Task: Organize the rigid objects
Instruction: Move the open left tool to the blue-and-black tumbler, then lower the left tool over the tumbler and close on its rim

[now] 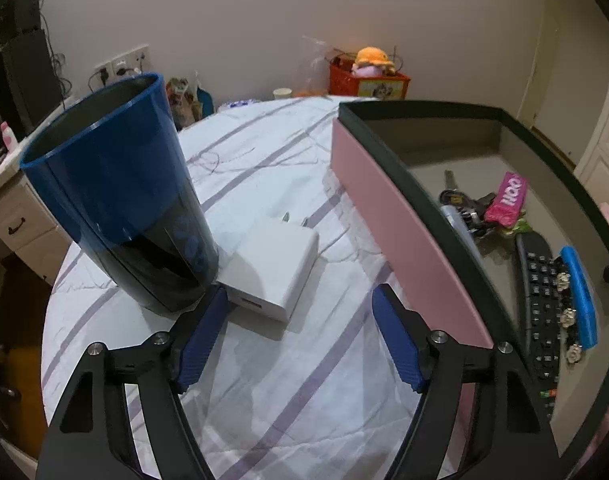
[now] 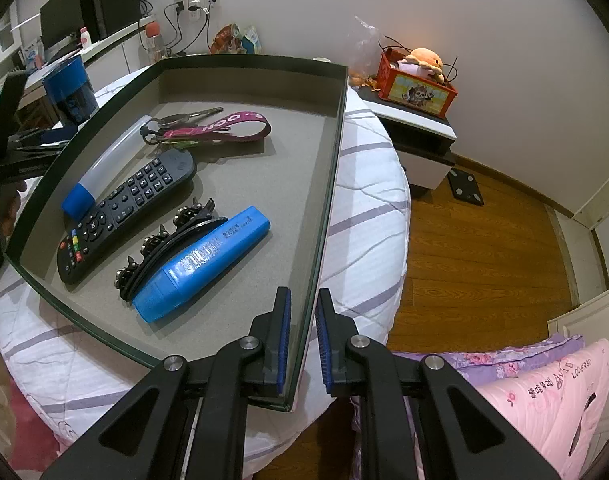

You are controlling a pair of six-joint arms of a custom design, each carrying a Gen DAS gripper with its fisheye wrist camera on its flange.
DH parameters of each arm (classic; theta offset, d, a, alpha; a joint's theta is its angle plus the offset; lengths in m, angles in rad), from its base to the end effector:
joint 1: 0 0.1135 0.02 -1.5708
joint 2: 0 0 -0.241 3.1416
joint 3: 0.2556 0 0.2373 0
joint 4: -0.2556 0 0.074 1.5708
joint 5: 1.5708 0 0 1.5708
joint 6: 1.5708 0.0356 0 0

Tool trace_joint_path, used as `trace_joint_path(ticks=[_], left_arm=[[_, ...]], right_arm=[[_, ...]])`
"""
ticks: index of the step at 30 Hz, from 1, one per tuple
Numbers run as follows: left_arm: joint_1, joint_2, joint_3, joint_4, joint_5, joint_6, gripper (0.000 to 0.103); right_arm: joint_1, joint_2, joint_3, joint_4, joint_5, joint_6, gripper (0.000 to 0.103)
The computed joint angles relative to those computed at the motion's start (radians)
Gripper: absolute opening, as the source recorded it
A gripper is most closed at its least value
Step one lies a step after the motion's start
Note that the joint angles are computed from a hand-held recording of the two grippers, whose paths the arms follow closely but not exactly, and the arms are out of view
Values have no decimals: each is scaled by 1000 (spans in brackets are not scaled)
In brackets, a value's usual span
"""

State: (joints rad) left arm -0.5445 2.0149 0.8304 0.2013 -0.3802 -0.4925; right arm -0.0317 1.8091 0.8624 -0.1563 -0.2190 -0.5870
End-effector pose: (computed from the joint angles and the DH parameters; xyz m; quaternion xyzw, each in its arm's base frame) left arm 0.2848 -0.1570 0.0520 -0.0303 0.9410 0.0162 0.3366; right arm 0.3089 -0.0021 0.0994 -0.2894 0.9230 0.0311 0.2518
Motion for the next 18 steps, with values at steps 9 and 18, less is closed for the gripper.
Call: trace_joint_path(ticks=[9, 18], left_arm=[[-8, 17, 29, -14, -56, -8, 77], [-55, -27, 5, -85, -65, -71, 79]], right_arm=[[4, -6, -8, 8, 6, 1, 14], [4, -7, -8, 7, 7, -2, 14]])
